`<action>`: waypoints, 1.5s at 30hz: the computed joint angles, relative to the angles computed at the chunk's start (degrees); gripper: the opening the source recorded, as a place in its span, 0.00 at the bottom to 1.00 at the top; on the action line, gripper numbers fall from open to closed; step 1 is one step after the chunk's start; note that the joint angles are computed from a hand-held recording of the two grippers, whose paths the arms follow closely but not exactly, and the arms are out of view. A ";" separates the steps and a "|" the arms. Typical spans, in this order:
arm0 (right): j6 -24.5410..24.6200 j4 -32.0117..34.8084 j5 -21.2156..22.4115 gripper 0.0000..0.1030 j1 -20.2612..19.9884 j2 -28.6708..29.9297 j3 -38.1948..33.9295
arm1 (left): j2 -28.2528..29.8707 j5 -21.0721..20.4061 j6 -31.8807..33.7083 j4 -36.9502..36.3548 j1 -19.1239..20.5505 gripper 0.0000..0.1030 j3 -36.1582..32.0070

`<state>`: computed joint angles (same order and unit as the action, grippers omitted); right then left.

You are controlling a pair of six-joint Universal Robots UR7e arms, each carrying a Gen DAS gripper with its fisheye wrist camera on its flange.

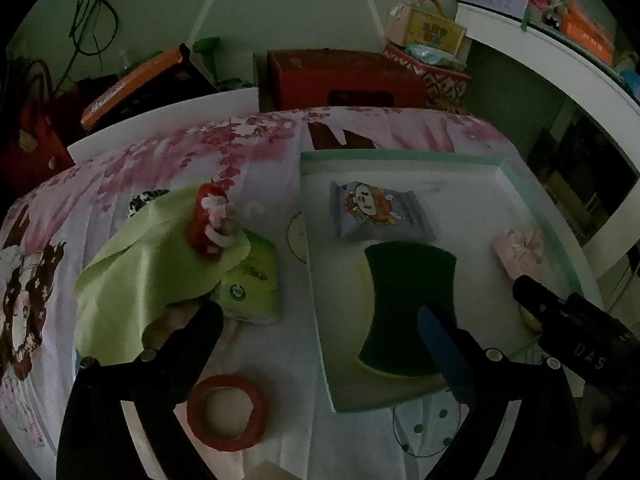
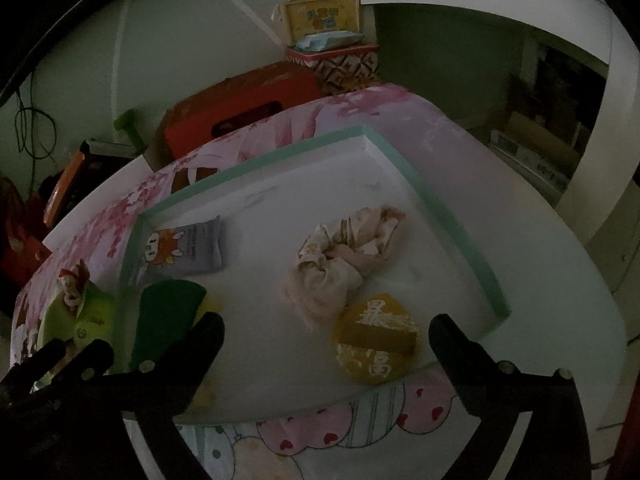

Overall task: Organize soft objects
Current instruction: 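Withdraw both grippers from the tray toward the remaining pile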

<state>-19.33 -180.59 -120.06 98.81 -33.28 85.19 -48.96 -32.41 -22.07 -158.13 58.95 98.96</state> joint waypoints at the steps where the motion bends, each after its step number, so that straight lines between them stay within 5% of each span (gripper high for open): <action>1: 0.01 0.04 -0.02 1.00 0.02 0.00 -0.02 | -0.16 0.05 -0.10 -0.01 -0.04 0.95 0.14; 17: -1.97 -0.95 0.57 1.00 1.58 0.06 1.30 | -6.65 3.14 -6.33 6.11 -1.18 0.95 3.88; 24: -3.44 -1.18 2.95 1.00 3.23 0.26 2.42 | -12.14 10.17 -16.79 17.94 -0.83 0.95 6.18; 30: -4.20 0.41 4.71 1.00 4.97 0.97 2.96 | -18.22 10.73 -21.03 16.64 -0.09 0.95 10.37; 36: -6.29 1.55 6.31 1.00 7.09 2.58 3.16 | -23.92 14.16 -34.58 28.50 1.17 0.95 12.47; 45: -9.87 3.94 8.20 1.00 9.45 5.33 1.64 | -26.58 11.59 -31.89 21.94 2.60 0.95 15.48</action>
<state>-29.21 -176.65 -111.86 108.27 -27.95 86.83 -75.53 -20.82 -53.97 -136.20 61.54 114.44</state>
